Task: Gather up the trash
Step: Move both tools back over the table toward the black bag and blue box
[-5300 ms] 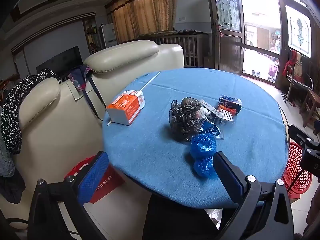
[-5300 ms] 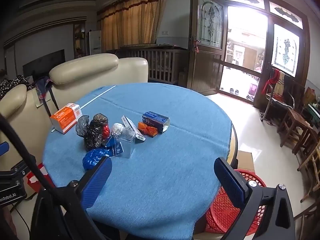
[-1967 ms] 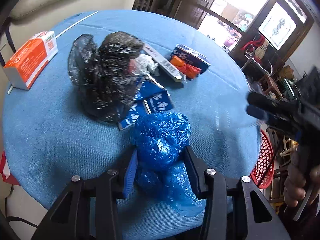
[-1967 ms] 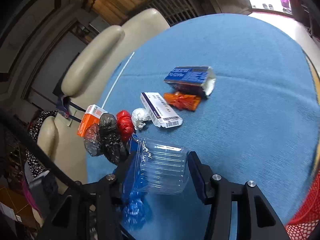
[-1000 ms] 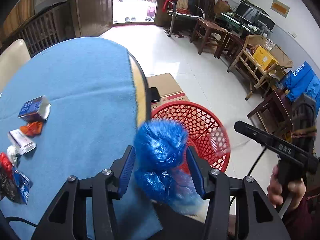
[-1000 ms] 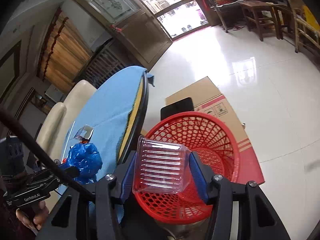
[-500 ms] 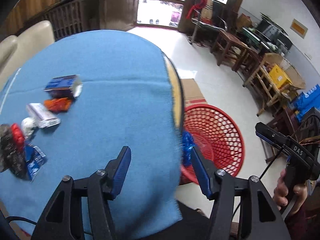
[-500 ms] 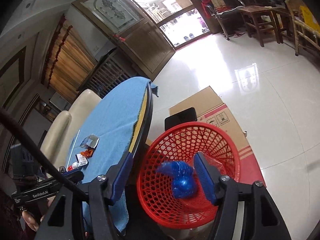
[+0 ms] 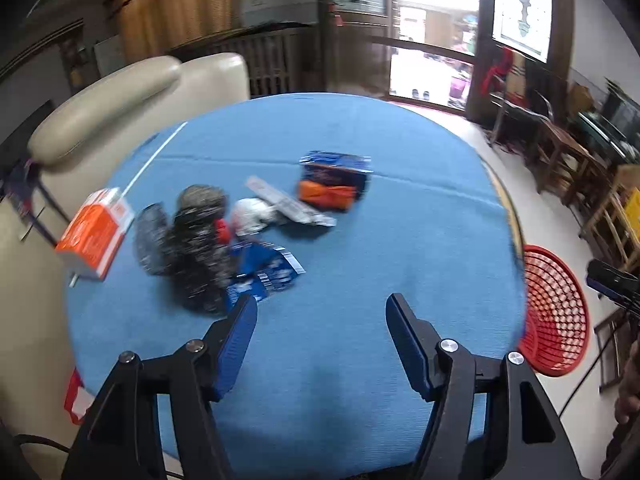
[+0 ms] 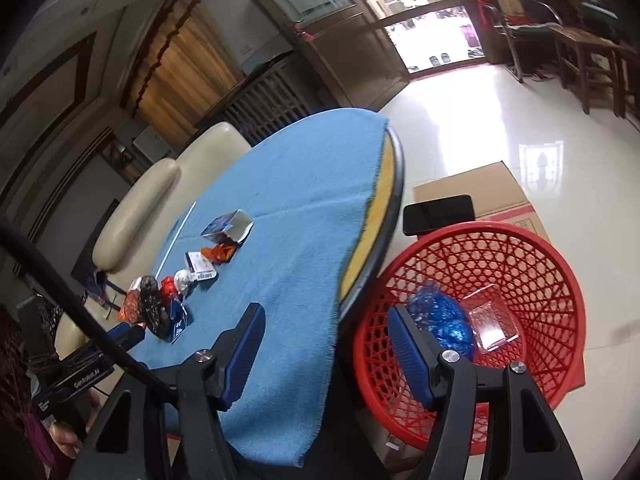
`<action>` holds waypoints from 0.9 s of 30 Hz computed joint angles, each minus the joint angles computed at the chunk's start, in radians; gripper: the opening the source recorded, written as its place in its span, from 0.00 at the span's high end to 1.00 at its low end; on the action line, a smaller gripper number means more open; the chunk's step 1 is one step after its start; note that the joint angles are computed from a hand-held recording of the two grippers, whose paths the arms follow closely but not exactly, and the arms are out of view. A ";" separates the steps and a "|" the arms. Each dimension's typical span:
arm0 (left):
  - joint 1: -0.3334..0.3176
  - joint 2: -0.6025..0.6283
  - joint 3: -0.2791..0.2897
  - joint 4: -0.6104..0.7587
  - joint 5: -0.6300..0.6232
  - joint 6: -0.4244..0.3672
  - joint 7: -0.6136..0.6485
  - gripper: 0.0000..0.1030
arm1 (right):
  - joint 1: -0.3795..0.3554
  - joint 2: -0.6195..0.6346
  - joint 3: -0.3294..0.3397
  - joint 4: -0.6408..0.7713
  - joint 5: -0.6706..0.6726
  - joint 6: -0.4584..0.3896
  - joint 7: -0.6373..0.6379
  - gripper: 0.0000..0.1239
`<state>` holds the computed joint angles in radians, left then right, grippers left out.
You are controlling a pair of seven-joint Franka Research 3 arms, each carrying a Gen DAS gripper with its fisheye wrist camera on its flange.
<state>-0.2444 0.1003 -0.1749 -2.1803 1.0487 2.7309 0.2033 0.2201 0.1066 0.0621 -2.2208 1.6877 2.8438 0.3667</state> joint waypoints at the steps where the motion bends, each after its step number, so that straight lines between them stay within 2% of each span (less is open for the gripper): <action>1: 0.008 -0.005 0.008 -0.009 0.002 -0.003 -0.009 0.34 | 0.003 0.002 0.003 0.004 -0.008 -0.001 0.004 0.46; 8: 0.077 -0.064 0.037 -0.109 0.049 -0.034 -0.140 0.33 | 0.021 0.057 0.026 0.075 -0.134 -0.002 0.094 0.46; 14: 0.150 -0.088 0.051 -0.134 0.038 -0.005 -0.158 0.32 | 0.034 0.150 0.067 0.192 -0.305 -0.041 0.200 0.46; 18: 0.181 -0.071 0.059 -0.111 0.007 0.047 -0.117 0.29 | 0.040 0.224 0.100 0.297 -0.410 -0.069 0.268 0.46; 22: 0.197 -0.023 0.070 -0.057 -0.044 0.098 -0.027 0.29 | 0.062 0.314 0.116 0.428 -0.573 -0.057 0.369 0.46; 24: 0.200 -0.004 0.072 -0.038 -0.100 0.114 0.038 0.28 | 0.083 0.369 0.107 0.509 -0.681 -0.048 0.441 0.46; 27: 0.202 0.041 0.073 0.003 -0.214 0.132 0.160 0.28 | 0.134 0.474 0.057 0.665 -0.879 -0.077 0.580 0.46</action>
<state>-0.0427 0.1417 -0.1016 -2.1768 0.8351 2.8627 0.3630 0.3539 0.5804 0.1191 -1.5557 0.8085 2.7672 0.9462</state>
